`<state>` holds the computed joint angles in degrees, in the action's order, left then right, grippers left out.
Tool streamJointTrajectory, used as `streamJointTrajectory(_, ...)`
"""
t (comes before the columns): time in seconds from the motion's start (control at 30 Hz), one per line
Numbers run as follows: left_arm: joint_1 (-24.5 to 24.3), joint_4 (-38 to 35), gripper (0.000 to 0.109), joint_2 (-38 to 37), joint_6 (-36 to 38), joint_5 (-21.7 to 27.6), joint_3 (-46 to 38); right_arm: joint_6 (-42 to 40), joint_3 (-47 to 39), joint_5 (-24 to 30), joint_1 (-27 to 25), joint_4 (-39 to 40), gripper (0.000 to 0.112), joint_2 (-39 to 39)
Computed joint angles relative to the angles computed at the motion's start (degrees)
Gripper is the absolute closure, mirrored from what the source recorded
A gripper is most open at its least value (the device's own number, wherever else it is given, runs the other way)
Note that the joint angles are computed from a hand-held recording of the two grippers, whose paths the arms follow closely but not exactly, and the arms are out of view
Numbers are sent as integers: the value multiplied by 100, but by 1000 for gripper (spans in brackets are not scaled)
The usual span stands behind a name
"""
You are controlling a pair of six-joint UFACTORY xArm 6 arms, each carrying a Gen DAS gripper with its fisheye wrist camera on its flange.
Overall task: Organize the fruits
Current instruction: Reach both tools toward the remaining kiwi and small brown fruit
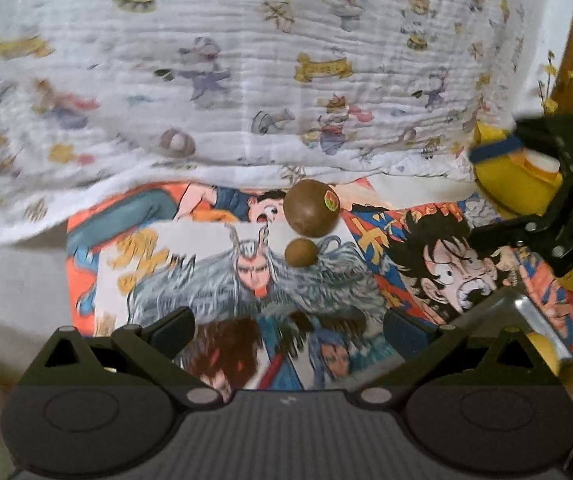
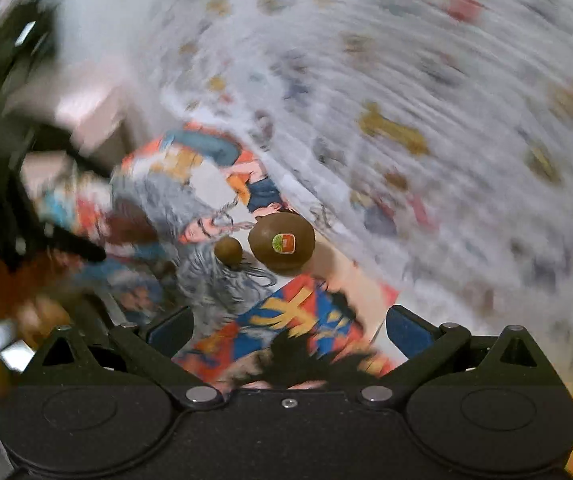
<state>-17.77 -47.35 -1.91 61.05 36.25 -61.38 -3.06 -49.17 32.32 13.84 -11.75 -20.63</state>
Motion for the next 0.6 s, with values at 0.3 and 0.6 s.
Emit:
streamJointTrajectory(0.3,-271,-315,8,860,826,-208,-654,-2985,-968,-133,-80,647,21,1419)
streamJointTrajectory(0.6,-404,-538,26,1366,1557,-278,-972,-4173,-1776,95,-125,590,29,2291)
